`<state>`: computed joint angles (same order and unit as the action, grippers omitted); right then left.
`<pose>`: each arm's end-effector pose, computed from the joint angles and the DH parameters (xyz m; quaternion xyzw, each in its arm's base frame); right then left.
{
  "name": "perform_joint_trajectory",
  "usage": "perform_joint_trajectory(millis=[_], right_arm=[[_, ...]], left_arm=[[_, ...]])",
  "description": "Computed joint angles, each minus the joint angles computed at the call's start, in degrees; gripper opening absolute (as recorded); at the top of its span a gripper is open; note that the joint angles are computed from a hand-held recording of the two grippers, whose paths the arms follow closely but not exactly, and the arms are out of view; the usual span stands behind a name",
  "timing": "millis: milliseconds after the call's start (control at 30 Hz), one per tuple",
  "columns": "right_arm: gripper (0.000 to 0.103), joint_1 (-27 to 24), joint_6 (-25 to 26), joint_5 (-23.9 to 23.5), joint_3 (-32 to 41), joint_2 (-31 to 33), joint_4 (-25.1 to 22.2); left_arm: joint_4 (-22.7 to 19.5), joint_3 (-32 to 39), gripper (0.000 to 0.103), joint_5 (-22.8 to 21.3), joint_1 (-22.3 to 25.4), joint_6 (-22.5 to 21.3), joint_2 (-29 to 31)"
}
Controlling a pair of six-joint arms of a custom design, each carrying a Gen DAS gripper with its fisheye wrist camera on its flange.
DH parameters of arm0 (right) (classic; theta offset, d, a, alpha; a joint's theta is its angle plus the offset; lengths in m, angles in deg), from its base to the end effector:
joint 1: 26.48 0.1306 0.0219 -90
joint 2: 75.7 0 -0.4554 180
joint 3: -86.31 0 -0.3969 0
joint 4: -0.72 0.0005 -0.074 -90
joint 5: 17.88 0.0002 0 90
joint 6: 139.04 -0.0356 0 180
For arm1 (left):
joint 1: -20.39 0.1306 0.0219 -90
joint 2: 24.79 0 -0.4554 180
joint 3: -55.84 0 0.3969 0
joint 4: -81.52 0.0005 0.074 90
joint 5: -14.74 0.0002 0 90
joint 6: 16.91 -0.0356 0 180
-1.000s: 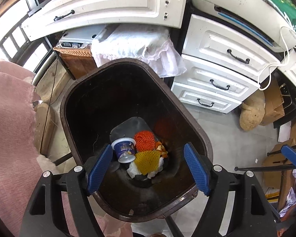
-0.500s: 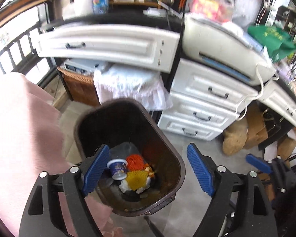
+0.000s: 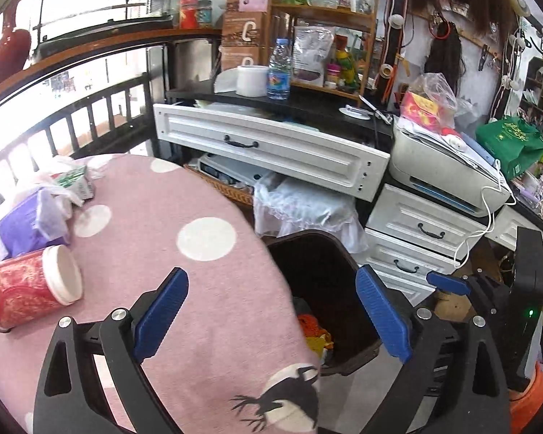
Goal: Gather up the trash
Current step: 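Move both tools back over the table toward the red tumbler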
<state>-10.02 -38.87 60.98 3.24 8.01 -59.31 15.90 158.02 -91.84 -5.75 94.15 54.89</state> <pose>0.4133 0.1287 0.5945 -0.2479 0.8923 0.1102 0.3608 0.3506 -0.1613 0.6565 -0.0171 0.9095 -0.0364 0.4137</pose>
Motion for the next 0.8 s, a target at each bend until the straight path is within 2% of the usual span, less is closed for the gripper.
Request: perform_joint_trajectory(millis=[267, 367, 433, 533, 633, 700, 800], right_arm=[[0.089, 9.3, 3.0, -5.8, 7.1, 4.0, -2.6], [0.089, 13.3, 6.4, -9.0, 11.0, 6.4, -4.8], [0.089, 16.5, 10.2, -10.3, 13.6, 7.9, -6.2], [0.089, 20.9, 17.6, -11.4, 19.7, 11.7, -10.7], [0.089, 24.5, 22.5, -11.3, 27.8, 16.6, -15.8], [0.089, 26.7, 24.1, -10.1, 33.6, 20.2, -18.5], [0.089, 29.0, 25.5, -9.6, 43.9, 26.6, -25.1]], left_arm=[[-2.9, -4.9, 0.096, -1.7, 6.7, -0.6, -8.5], [-4.2, -6.5, 0.097, -3.7, 9.7, -1.7, -11.5], [-5.4, -7.5, 0.097, -3.4, 12.3, -2.8, -13.3], [-6.5, -9.4, 0.097, -3.3, 16.4, -4.9, -16.2], [-8.0, -10.9, 0.097, -2.6, 20.9, -7.5, -18.6], [-8.6, -12.0, 0.097, -0.6, 25.0, -9.3, -20.3], [-8.8, -13.1, 0.097, 4.0, 31.3, -11.5, -22.0]])
